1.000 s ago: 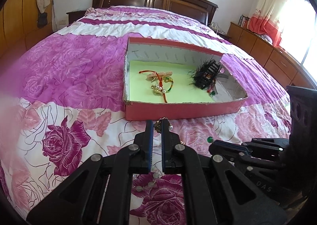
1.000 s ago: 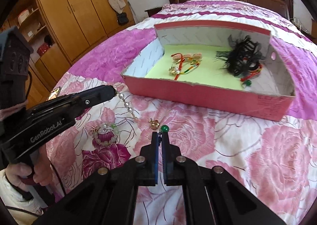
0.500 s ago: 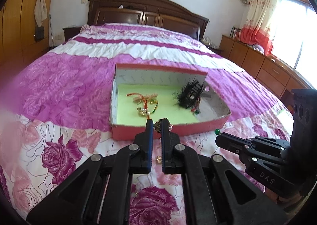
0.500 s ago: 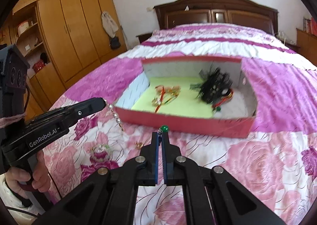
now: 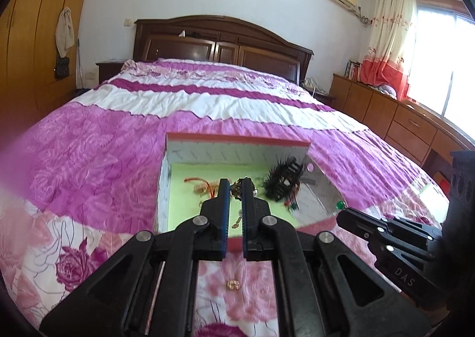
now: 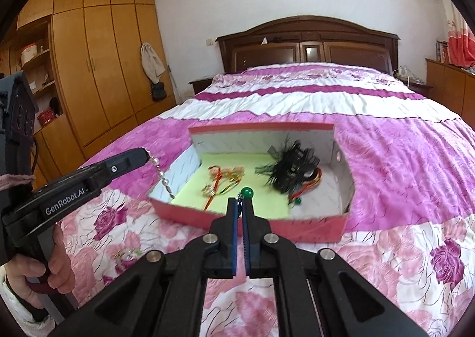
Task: Organize jewelry
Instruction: 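Carry the gold earring into the box with the left tool while the right tool carries the green earring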
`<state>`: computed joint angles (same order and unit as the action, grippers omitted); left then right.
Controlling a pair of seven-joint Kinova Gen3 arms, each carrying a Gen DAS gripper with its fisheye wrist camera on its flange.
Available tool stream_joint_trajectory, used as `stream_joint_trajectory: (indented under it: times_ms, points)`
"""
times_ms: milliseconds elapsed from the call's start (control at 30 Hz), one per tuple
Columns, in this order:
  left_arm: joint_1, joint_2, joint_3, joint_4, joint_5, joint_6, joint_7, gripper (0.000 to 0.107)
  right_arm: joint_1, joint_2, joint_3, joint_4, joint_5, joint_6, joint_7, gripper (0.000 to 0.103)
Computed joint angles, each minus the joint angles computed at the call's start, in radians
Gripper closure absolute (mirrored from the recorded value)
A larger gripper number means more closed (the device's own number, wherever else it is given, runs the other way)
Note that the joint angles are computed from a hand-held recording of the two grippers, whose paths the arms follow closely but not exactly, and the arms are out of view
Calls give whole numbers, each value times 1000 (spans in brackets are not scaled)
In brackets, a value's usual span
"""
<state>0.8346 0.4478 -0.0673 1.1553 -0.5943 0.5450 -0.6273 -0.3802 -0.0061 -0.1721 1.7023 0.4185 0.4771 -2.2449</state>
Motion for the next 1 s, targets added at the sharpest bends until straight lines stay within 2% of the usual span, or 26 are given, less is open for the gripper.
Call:
stream_joint_trajectory:
  times_ms: [300, 500, 633, 700, 800, 933, 1000]
  points:
    - [12, 57, -42, -63, -34, -8, 27, 107, 1, 32, 26, -3, 159, -26, -151, 99]
    - [18, 105, -79, -105, -38, -4, 63, 107, -3, 75, 70, -24, 219, -40, -218, 99]
    - [12, 137, -89, -129, -31, 1, 75, 107, -23, 112, 110, -34, 295, -46, -307, 99]
    - [-2, 155, -70, -159, -12, 32, 44, 107, -25, 134, 121, -50, 284, -33, -296, 99]
    - [-29, 180, -35, -202, 34, 76, -15, 107, -17, 167, 127, -83, 217, -8, -235, 99]
    - [-64, 223, 15, -291, 113, 177, -116, 107, -6, 200, 134, -119, 119, 29, -144, 99]
    - [-69, 238, 19, -319, 144, 211, -141, 107, -2, 214, 138, -135, 76, 47, -106, 99]
